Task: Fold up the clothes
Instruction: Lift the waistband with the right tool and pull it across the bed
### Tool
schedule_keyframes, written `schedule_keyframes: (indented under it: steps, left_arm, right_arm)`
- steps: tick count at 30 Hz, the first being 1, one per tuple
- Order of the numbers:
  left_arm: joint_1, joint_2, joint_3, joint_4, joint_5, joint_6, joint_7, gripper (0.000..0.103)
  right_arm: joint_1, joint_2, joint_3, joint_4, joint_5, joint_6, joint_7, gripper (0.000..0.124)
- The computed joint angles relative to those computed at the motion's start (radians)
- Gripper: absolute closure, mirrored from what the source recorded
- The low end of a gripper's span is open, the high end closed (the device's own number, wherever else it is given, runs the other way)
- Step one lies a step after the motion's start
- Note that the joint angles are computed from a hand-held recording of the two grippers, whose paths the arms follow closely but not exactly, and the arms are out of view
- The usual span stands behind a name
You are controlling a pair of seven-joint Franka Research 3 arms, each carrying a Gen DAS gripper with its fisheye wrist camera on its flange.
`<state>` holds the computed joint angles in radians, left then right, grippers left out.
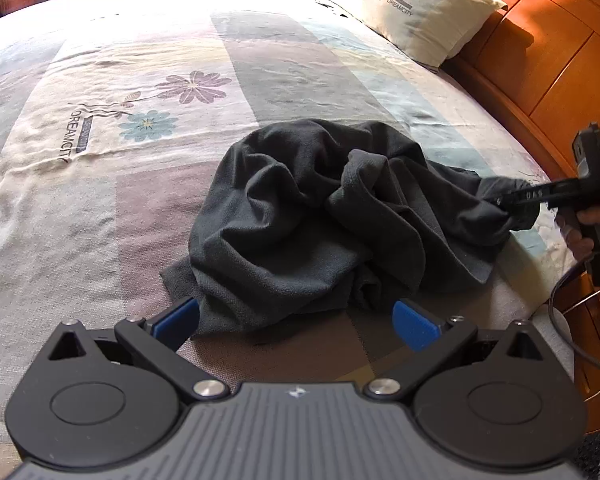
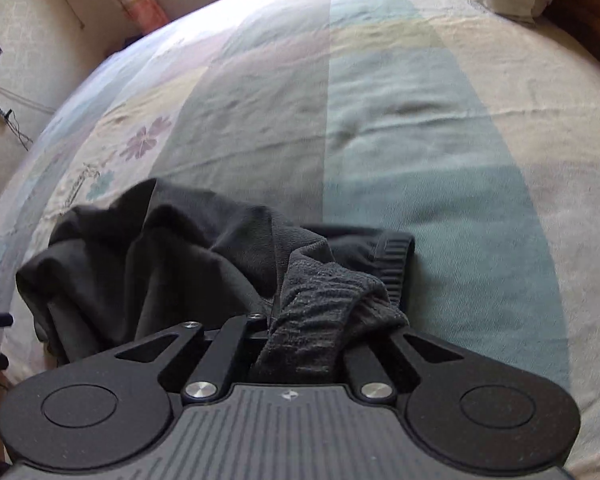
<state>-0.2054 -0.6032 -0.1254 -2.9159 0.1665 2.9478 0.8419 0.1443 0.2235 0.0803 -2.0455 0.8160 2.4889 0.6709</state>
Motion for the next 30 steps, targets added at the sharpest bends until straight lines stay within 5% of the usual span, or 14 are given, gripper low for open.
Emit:
schedule_keyframes:
  steps: [4,9,15,24,30]
  left_arm:
    - [0.003,0.011,-0.003,0.011,0.003,-0.008,0.000,0.001]
    - [0.003,0.006,-0.006,0.014,0.006,-0.019,-0.002,0.001]
    - [0.014,0.029,-0.029,0.035,0.023,-0.016,-0.017,0.001]
    - [-0.013,0.055,-0.023,0.065,0.031,-0.027,-0.007,0.001]
    - [-0.036,0.120,-0.004,0.090,0.012,0.017,0.021,0.001]
  right_arm:
    - [-0.006,-0.034,-0.002,-0.074,0.022,-0.034,-0.015,0.110]
    - [-0.032,-0.078,-0.037,-0.081,0.046,-0.097,0.036,0.074]
    - [-0.044,-0.096,-0.053,-0.080,0.145,0.039,-0.012,0.072]
    - [-0.127,0.092,0.016,0.120,0.482,0.029,-0.163,0.072]
    - [-0.076,0.149,0.031,0.112,0.366,0.152,-0.203,0.071]
